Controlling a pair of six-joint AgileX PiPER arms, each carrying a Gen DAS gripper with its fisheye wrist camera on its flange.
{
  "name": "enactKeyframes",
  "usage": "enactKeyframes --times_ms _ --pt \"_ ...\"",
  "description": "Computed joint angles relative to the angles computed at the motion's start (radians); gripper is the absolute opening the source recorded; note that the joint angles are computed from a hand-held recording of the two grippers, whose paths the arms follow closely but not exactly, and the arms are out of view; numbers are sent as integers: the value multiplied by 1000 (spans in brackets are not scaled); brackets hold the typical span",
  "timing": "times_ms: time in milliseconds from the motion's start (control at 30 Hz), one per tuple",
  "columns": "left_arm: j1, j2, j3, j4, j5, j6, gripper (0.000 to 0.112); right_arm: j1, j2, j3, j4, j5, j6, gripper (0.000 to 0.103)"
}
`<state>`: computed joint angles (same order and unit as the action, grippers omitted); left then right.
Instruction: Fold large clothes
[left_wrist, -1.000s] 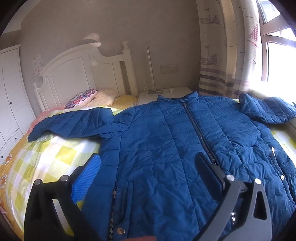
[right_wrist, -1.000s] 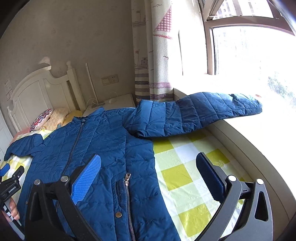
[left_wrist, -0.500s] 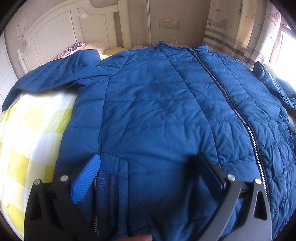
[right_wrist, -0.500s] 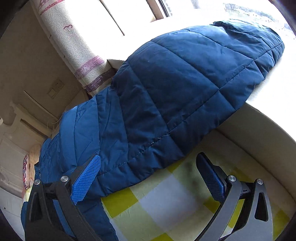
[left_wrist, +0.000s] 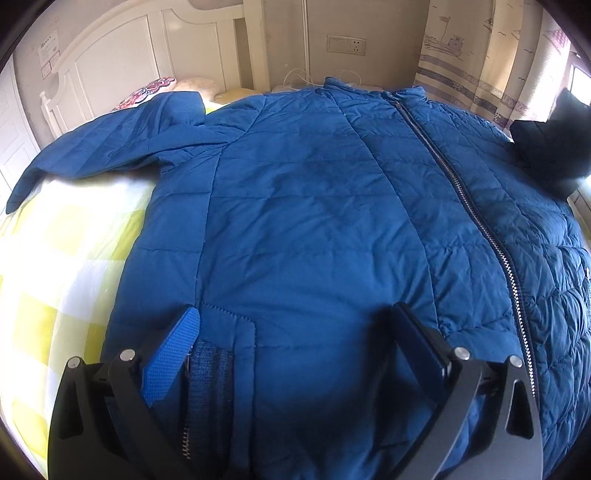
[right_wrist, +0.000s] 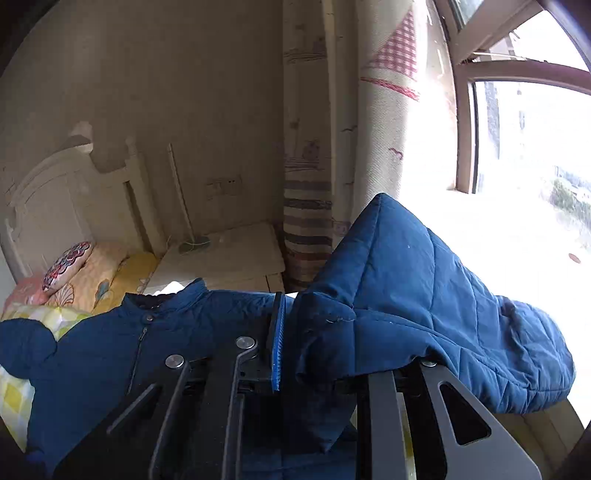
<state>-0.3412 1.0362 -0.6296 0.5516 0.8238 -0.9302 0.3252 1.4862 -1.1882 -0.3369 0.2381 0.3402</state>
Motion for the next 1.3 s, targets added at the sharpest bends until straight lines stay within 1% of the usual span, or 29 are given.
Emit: enactKeyframes --times_ms 33,67,100,133,167,200,267,300,367,400,467,533,600,633,667,700,733,767,800,833,867,967,1033,1100,1133,1200,1233,1267,1300 --pt "-4 2 -1 5 3 -8 101 89 7 -13 -60 36 29 20" --pt "-5 2 -2 5 3 -9 101 164 26 -28 -80 80 19 21" --pt "0 0 0 1 -1 -3 101 217 61 -57 -60 130 -25 21" --pt "5 -2 0 -4 -5 2 101 255 95 -71 0 161 -97 41" --pt "6 -5 2 -7 -7 5 101 272 127 -81 100 188 -192 77" --pt "10 -5 2 -11 -11 9 101 278 150 -77 160 205 -248 98" --pt "17 -3 1 -15 -16 16 101 265 172 -46 200 223 -273 97" --pt "18 -6 4 -15 -17 17 101 248 163 -17 260 227 -301 97" --pt "20 -4 3 -16 -20 19 101 169 118 40 459 242 -414 97" --pt "24 -1 2 -16 -23 21 101 120 72 84 559 248 -479 97" --pt "24 -1 0 -16 -21 22 101 17 -60 209 759 234 -626 97" --pt "-5 0 -5 8 6 -8 101 -90 -169 336 959 211 -782 97" --pt "-70 9 -37 44 72 -69 100 -239 -238 452 1159 211 -977 98" --pt "-113 5 -58 59 85 -94 100 -326 -248 497 1259 224 -1075 98" --pt "-181 8 -88 95 102 -128 100 -426 -241 532 1359 274 -1166 98" --pt "-281 36 -133 166 145 -178 100 -526 -214 558 1459 335 -1223 95" --pt "-381 83 -184 247 188 -209 101 -626 -190 578 1559 424 -1257 90" --pt "-468 144 -239 325 223 -215 101 -726 -184 607 1659 506 -1327 87" --pt "-527 213 -299 382 238 -191 101 -811 -174 644 1759 556 -1427 87" --pt "-565 287 -361 428 240 -154 101 -860 -171 678 1847 590 -1510 86" --pt "-588 365 -423 470 234 -110 101 -887 -169 699 1896 615 -1553 86" --pt "-610 605 -616 535 210 104 101 -945 -178 722 1918 660 -1584 88" --pt "-627 737 -716 602 219 220 101 -962 -188 730 1924 670 -1590 88" --pt "-624 847 -827 616 233 323 100 -960 -181 724 1924 671 -1589 88" --pt "-613 891 -890 586 235 382 94 -963 -182 721 1916 669 -1584 88" --pt "-585 953 -1002 485 232 488 62 -974 -178 724 1911 677 -1596 89" --pt "-571 966 -1042 418 233 521 20 -977 -180 723 1905 679 -1592 89" --pt "-551 953 -1053 364 208 513 12 -965 -184 725 1911 668 -1591 89" --pt "-523 903 -1032 298 143 465 11 -959 -184 725 1914 662 -1590 90"
